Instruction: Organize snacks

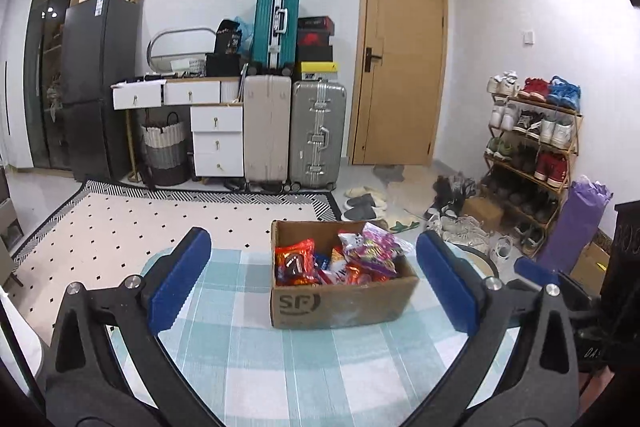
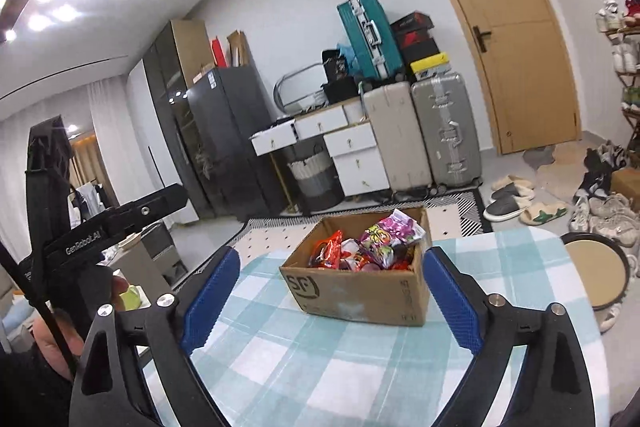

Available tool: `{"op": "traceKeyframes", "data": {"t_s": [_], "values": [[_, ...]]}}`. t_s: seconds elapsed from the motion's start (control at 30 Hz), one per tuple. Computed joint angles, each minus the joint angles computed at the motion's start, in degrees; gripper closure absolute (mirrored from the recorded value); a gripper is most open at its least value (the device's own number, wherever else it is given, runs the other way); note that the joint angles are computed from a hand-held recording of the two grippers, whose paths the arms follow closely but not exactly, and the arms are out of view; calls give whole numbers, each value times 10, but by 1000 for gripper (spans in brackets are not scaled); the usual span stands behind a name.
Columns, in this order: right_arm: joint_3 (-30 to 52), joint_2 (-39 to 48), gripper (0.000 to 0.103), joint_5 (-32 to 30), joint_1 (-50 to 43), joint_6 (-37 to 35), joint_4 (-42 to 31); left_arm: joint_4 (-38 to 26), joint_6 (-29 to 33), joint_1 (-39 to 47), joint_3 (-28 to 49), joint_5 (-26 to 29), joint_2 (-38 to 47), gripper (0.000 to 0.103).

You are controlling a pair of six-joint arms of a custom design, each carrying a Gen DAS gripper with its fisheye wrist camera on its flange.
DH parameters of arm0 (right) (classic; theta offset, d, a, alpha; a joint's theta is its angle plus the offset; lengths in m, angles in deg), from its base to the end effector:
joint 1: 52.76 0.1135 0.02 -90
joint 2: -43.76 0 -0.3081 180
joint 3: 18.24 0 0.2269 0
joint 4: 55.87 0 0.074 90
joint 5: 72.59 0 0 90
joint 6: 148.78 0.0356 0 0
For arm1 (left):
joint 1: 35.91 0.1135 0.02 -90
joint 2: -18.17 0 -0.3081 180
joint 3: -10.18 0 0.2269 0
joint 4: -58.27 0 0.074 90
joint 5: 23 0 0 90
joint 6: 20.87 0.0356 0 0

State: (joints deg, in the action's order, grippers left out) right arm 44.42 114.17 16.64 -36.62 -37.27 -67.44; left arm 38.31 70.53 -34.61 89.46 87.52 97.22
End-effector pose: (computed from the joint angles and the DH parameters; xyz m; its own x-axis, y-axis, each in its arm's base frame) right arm 0.2352 0.0686 0.3369 -0.4021 0.2653 -0.8763 -0.1534 0.9240 0.3502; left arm 0.2896 -0.0059 0.3807 -0.3299 0.0154 -0.9439 0.3168 0.9437 -0.0953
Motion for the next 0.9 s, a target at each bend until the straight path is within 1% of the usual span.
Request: {"op": "traceKeyframes", "data": {"t_s": [0.03,0.1,0.13,0.2,0.3,0.4,0.47,0.57,0.67,0.73,0.8,0.83,0.9], "values": [[-13,-19,6,5,5,-1,1,5,3,6,-21,-2,-21,0],[-32,-54,6,28,27,-7,-5,-8,9,24,-44,12,-57,0],[-41,-74,3,58,52,-10,-13,-21,10,35,-53,17,-74,0],[-55,-103,2,95,84,-17,-22,-28,16,65,-82,42,-108,0],[-73,-134,1,148,134,-20,-35,-39,31,104,-116,72,-141,0],[-101,-167,1,216,194,-19,-36,-48,50,139,-142,93,-158,0],[-114,-175,1,248,226,-20,-38,-43,66,165,-170,114,-174,0],[-149,-184,1,298,276,-16,-28,-10,90,189,-226,125,-202,0],[-182,-169,1,320,300,-8,-6,13,107,215,-277,152,-218,0],[-202,-151,1,312,295,-6,19,32,104,229,-302,168,-212,0],[-224,-136,1,320,296,-3,47,58,100,225,-322,156,-194,0],[-235,-133,1,316,292,-5,62,71,94,217,-330,142,-183,0],[-253,-125,1,315,288,-6,91,99,99,220,-354,140,-164,0]]}}
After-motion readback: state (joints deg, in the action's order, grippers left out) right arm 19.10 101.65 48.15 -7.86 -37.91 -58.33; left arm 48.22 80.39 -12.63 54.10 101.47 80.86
